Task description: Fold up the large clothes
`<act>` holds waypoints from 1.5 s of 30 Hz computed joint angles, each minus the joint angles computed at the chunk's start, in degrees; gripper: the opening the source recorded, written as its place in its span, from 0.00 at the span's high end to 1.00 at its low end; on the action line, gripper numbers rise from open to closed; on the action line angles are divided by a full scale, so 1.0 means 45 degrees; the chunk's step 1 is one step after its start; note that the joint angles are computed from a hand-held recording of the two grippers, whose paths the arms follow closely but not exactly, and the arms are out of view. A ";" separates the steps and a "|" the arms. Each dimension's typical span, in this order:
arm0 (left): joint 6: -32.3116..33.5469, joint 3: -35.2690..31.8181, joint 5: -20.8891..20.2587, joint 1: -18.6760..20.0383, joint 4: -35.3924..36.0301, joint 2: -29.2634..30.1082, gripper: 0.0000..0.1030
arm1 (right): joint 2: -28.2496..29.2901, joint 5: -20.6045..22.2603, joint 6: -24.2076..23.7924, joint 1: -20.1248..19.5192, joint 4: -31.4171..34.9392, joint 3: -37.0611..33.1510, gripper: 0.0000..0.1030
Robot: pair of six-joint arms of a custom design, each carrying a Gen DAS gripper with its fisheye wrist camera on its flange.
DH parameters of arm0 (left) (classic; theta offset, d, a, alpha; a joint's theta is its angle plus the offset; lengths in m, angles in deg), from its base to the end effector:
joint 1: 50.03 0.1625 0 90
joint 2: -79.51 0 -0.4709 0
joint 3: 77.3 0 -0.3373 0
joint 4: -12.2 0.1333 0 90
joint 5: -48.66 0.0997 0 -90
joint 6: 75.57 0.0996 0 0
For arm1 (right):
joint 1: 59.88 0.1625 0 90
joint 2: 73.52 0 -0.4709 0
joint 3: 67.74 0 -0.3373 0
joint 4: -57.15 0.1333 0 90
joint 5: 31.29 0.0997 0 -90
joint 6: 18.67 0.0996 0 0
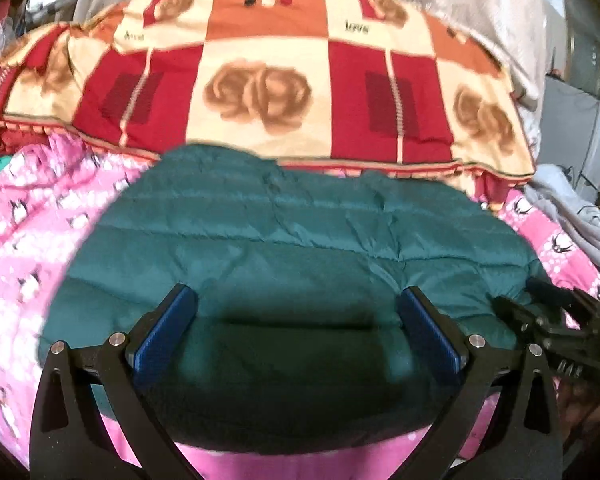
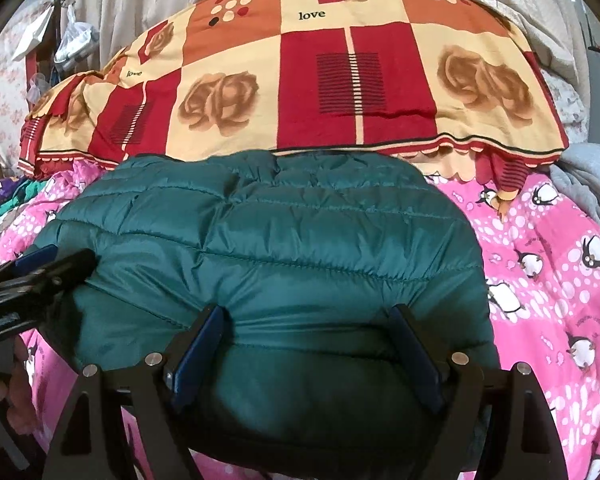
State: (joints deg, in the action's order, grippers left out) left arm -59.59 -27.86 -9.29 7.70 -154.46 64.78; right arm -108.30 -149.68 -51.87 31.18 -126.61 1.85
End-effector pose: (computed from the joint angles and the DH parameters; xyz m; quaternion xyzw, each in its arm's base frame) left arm -0.3035 -0.8293 0.0940 0.2766 0.8595 -0.3771 0.2064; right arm 0.1005 -0.7885 0.2788 0.1333 -0.8421 0.3993 0.3372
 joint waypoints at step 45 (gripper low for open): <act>0.1003 0.2301 -0.3285 0.1598 0.3306 -0.2808 0.03 | -0.3578 0.4409 0.0017 -0.1513 0.1179 0.4396 0.46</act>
State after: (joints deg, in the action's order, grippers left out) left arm -55.07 -17.51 -24.07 14.89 -139.58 52.14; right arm -124.40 -129.84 -51.79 24.37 -121.30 21.63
